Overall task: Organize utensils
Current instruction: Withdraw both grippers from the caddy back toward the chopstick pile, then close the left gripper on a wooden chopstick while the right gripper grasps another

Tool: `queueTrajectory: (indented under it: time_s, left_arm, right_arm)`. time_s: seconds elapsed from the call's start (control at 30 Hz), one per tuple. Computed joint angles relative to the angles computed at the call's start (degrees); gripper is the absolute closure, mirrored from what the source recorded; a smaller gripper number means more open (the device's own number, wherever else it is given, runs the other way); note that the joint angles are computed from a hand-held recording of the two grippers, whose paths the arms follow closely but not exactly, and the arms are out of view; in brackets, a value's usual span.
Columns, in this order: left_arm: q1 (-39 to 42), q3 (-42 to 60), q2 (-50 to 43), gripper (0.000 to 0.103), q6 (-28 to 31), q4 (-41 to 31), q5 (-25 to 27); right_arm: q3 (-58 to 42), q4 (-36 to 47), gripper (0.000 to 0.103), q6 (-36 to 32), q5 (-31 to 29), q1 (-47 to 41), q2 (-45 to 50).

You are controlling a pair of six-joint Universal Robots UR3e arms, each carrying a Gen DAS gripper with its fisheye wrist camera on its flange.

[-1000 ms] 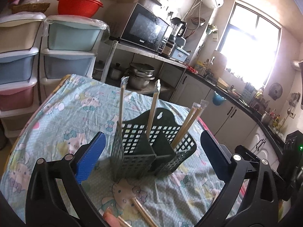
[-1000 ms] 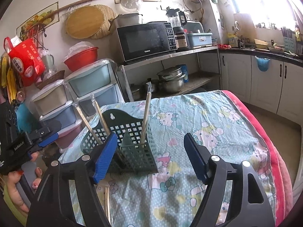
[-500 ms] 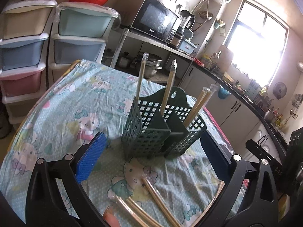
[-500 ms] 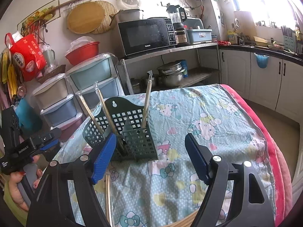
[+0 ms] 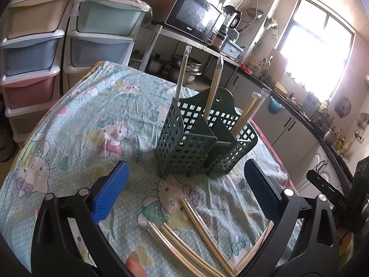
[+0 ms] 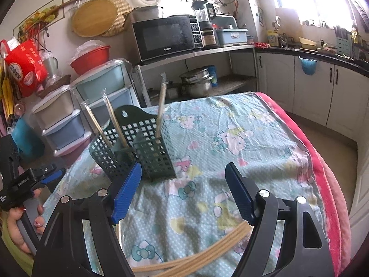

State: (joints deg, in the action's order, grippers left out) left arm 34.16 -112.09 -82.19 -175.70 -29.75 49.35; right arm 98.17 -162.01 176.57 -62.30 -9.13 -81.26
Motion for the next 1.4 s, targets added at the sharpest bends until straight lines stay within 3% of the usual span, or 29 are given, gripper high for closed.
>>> queueTrajectory:
  time_s: [0.57, 0.83, 1.2, 1.4]
  left_arm:
    - [-0.8, -5.3, 1.7, 0.011, 3.8, -2.5, 1.9]
    - [0.8, -8.7, 2.7, 0.011, 8.4, -5.3, -0.1]
    - [0.8, -9.0, 0.6, 0.043, 11.3, -11.7, 0.5]
    - [0.1, -8.3, -1.3, 0.045, 10.3, -11.3, 1.9]
  right_arm:
    - [8.1, 1.4, 0.031, -2.9, -0.9, -3.6, -2.5]
    - [10.5, 3.9, 0.042, -4.7, -0.7, -5.1, -2.2]
    - [10.3, 5.9, 0.055, -5.0, -0.5, -7.4, 0.7]
    - [2.4, 10.1, 0.055, -6.2, -2.8, -6.6, 6.3]
